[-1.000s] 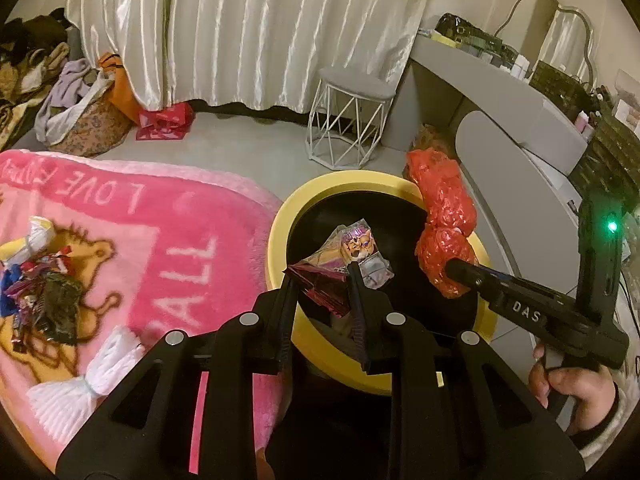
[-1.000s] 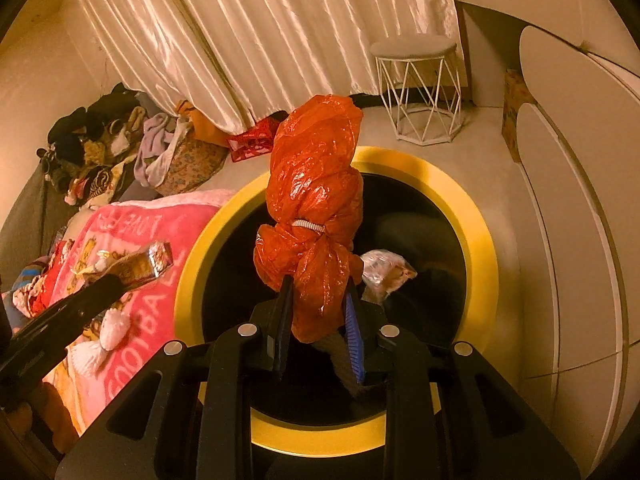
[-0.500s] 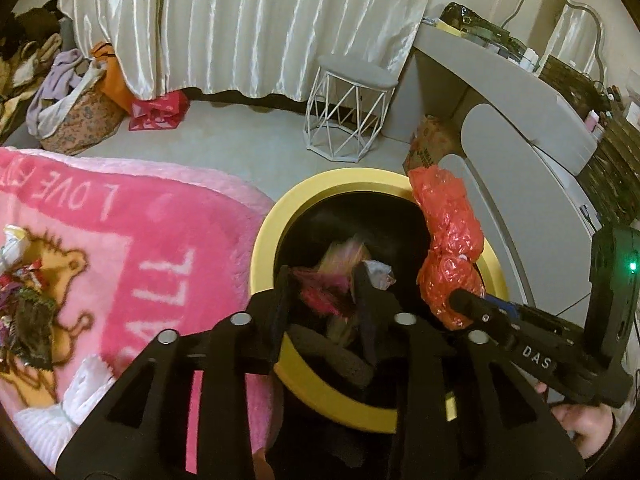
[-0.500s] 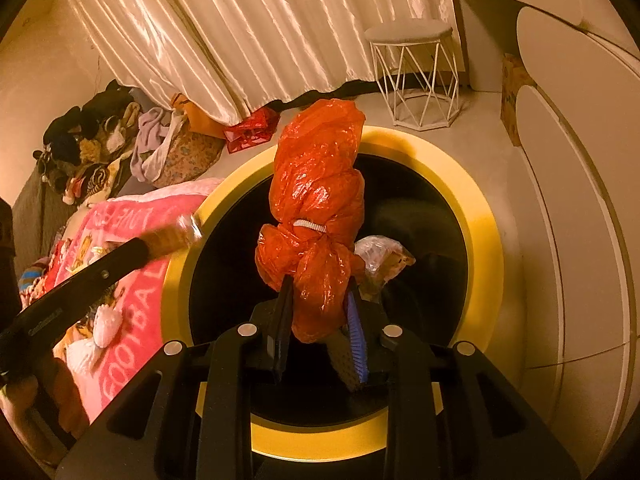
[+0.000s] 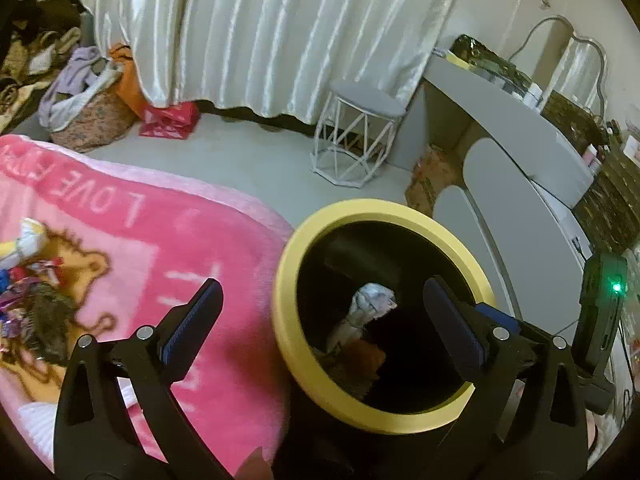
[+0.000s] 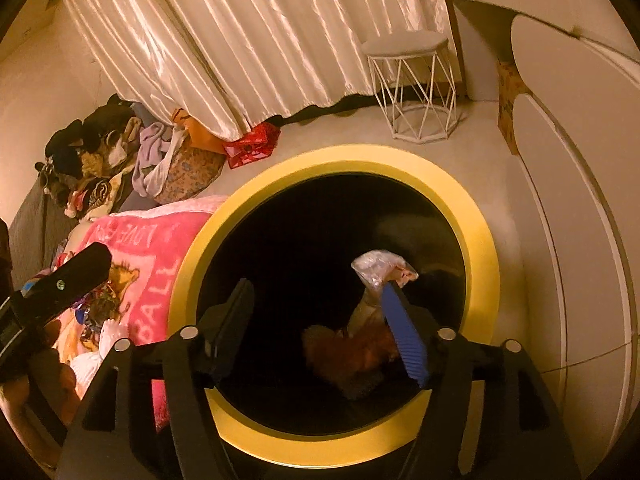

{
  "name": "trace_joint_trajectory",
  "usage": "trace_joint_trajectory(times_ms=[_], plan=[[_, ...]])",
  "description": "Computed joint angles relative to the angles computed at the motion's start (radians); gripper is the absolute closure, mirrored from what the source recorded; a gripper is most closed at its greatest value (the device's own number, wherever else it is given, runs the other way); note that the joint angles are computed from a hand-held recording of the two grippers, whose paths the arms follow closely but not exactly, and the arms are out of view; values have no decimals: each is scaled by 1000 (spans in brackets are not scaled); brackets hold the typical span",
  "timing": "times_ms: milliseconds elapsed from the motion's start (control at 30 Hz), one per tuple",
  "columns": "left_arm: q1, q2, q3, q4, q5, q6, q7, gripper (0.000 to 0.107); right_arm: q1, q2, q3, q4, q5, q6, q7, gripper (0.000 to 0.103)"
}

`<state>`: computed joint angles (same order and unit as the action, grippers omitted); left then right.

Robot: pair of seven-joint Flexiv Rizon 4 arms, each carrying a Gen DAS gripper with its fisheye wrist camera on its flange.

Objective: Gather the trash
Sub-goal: 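Move both tools back toward the remaining trash on the blanket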

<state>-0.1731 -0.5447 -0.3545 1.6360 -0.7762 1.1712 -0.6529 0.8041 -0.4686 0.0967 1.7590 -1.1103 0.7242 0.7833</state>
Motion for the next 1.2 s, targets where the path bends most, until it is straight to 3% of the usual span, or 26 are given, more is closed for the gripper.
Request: trace_joint_trajectory(times_ms=[233, 600, 1200], plan=[[22, 40, -4, 48, -36, 65, 28, 14, 35, -14, -10, -54, -39, -76, -45, 27], [70, 105, -42, 144, -185, 191, 144, 14, 75, -60, -32, -159, -124, -106, -110, 20], [92, 123, 26, 159, -354, 217, 172, 14, 153, -193, -98, -384, -66, -82, -314, 17]])
